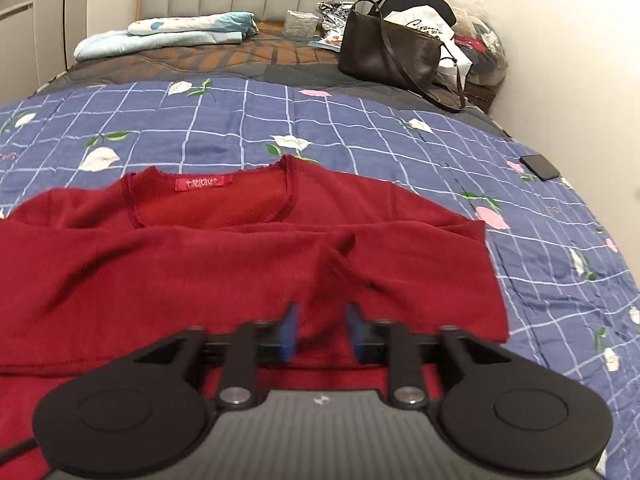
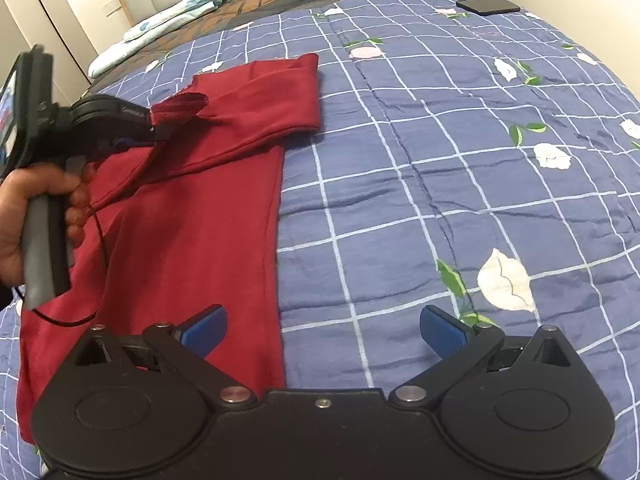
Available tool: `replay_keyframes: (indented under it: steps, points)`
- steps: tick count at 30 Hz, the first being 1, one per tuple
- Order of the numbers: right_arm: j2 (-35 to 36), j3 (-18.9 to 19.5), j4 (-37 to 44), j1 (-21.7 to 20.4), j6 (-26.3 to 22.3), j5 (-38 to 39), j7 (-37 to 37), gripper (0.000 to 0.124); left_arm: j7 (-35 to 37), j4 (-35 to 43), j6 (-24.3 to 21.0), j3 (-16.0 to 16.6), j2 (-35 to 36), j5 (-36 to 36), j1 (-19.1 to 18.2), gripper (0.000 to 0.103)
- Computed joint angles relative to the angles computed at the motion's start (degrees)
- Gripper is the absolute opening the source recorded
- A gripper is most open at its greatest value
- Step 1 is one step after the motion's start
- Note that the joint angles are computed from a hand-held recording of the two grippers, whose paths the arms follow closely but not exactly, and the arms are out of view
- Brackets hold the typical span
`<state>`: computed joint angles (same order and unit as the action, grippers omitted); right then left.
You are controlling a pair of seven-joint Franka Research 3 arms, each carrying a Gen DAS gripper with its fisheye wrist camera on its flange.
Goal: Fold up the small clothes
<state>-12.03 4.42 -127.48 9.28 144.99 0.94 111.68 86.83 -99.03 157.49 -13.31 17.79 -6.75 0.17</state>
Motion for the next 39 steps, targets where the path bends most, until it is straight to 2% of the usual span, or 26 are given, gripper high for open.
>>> replay_keyframes:
  steps: [1, 3, 4, 8, 11, 14, 16, 19, 20, 23, 27, 30, 31, 32, 34, 37, 39]
  points:
    - [0.14, -0.04, 0.12, -0.06, 0.02, -0.08, 0.04, 0.102, 0.72, -1.06, 0.55, -0.48, -0.75, -0.94, 0.53, 0.051]
    - [0.54, -0.09, 0.45, -0.15, 0.18, -0.17, 0.18, 0.102, 3.36, -2.81, 0.86, -1.69, -2.21, -3.87, 1.94, 0.057]
    - [0.81, -0.15, 0.70, -0.15, 0.23, -0.17, 0.11, 0.102, 3.90, -3.21, 0.44, -1.67, -2.78, -4.60, 2.08, 0.064]
    - [2.99, -0.63, 2.75, 0.12, 0.98, 0.19, -1.67, 0.102, -1.45, -5.77, 0.43, 2.34, -5.51, 0.25, 0.05, 0.090]
    - [6.58, -1.33, 6.19, 0.26, 2.39, 0.63, -4.24, 0.102, -9.68, -7.10, 0.59, 6.15, -6.87, 7.67, -1.02, 0.095]
    - [11.87, -2.49, 11.25, 0.38, 5.25, 3.28, -8.33, 0.102, -14.33, -7.35, -0.78, 7.87, -7.24, 11.19, 0.26, 0.096]
    - [16.62, -3.05, 16.31, 0.22, 7.11, 6.57, -12.00, 0.102, -16.90, -6.95, -2.51, 8.79, -7.01, 13.28, 1.23, 0.096]
    - [24.97, -3.16, 26.72, -0.83, 7.28, 13.33, -16.43, 0.101, -19.90, -6.41, -4.66, 9.83, -6.64, 15.71, 2.80, 0.096]
    - [27.44, -2.92, 29.81, -1.30, 7.64, 15.40, -17.61, 0.098, -20.00, -6.56, -4.98, 9.86, -6.67, 15.72, 3.50, 0.096]
    - [37.07, -2.73, 43.60, -2.32, 3.97, 18.87, -17.67, 0.083, -20.76, -6.30, -6.13, 10.10, -6.46, 16.14, 4.97, 0.096]
    - [47.22, -5.09, 59.06, -1.08, -1.44, 15.75, -11.80, 0.073, -21.11, -6.35, -6.26, 9.98, -6.28, 15.23, 6.49, 0.096]
    - [53.62, -5.14, 69.52, -1.19, -7.94, 13.40, -10.36, 0.049, -22.16, -5.52, -6.72, 10.15, -5.71, 14.11, 7.39, 0.096]
    - [55.59, -4.99, 72.79, -1.30, -10.24, 12.66, -10.51, 0.035, -22.62, -5.31, -6.39, 10.31, -5.56, 14.01, 7.68, 0.096]
    - [56.36, -5.20, 74.06, -1.12, -11.48, 11.88, -10.45, 0.024, -23.41, -5.40, -5.93, 10.55, -5.63, 14.38, 7.79, 0.096]
    - [56.03, -5.70, 73.34, -0.60, -10.61, 10.35, -10.45, 0.011, -24.34, -4.84, -5.20, 10.92, -5.17, 14.68, 8.32, 0.096]
    - [55.54, -6.55, 72.31, -0.07, -8.68, 8.33, -10.28, 0.008, -23.94, -4.01, -4.86, 10.98, -4.52, 14.17, 9.45, 0.096]
    - [56.48, -6.65, 74.00, -0.04, -9.51, 7.47, -10.22, 0.008, -23.09, -3.11, -5.12, 10.85, -3.80, 13.34, 10.30, 0.096]
